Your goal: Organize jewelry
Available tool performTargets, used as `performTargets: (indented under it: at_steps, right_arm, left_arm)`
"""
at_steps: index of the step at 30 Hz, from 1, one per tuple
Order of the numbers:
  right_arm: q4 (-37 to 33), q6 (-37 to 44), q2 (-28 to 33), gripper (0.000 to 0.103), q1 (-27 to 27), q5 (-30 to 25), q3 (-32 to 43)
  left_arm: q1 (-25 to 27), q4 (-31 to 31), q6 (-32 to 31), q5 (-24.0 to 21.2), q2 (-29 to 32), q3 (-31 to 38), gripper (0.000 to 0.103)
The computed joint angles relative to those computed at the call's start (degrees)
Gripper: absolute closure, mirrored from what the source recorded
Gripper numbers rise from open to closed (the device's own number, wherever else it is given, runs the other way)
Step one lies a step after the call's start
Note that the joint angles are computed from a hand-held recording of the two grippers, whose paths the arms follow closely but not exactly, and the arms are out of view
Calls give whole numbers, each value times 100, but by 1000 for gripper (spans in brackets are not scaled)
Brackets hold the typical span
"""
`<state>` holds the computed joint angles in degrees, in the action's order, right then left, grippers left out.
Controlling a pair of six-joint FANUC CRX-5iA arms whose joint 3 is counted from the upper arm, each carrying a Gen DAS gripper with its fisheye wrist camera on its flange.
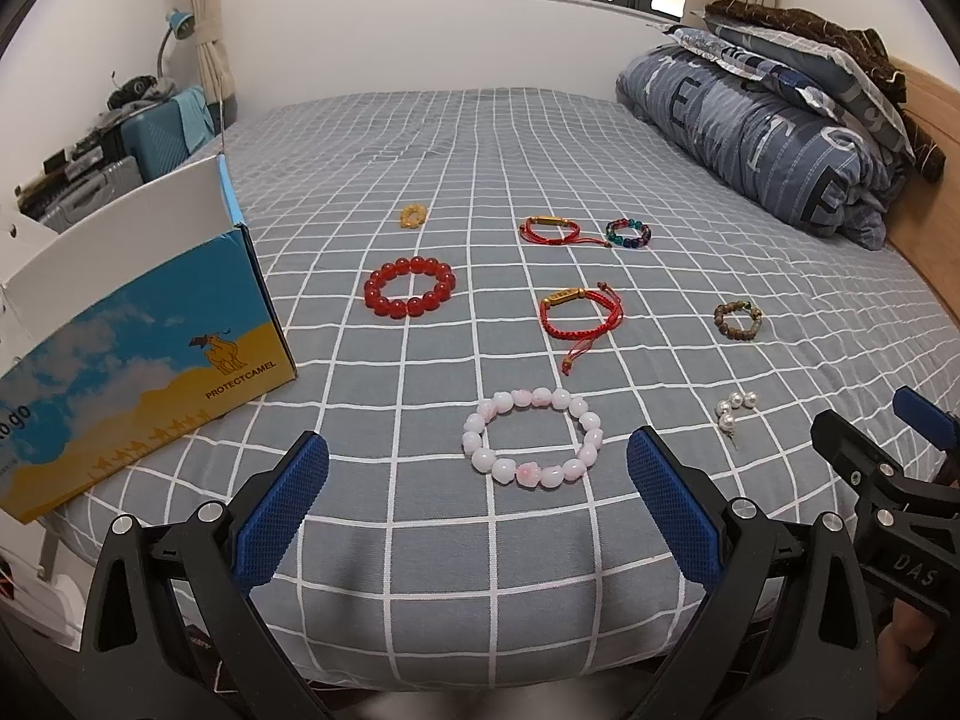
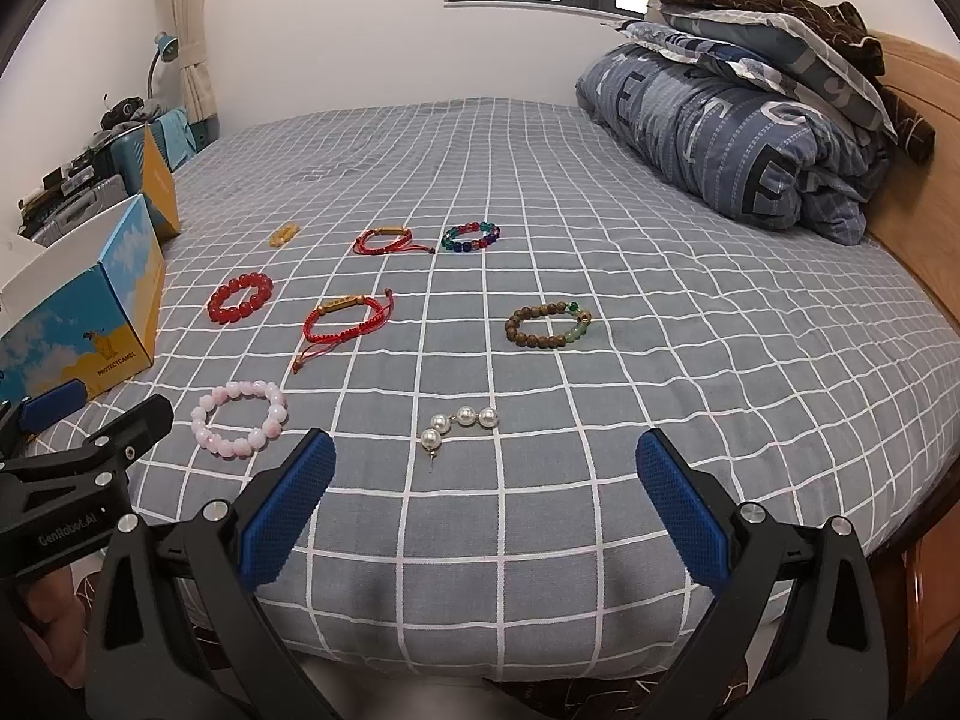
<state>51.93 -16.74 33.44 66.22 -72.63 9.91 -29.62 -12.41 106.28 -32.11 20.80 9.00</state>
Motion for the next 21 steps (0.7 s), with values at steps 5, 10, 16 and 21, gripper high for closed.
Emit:
performTargets:
  at_steps: [5, 10, 16, 21]
  right_arm:
    - [-24, -6, -17, 7, -9, -27, -25]
    - [-63, 70, -25, 7, -67, -60, -34]
    - [-138, 251, -67, 7, -297, 26, -28]
    - [-287, 611, -66, 7, -608, 144, 93]
  left_arm:
    - [8, 40, -42, -19, 64, 45, 6]
    - [38, 232, -217, 4, 189, 147, 6]
    - [110, 558, -542, -182, 603, 629, 6]
    - [158, 695, -749, -514, 1080, 1377, 6]
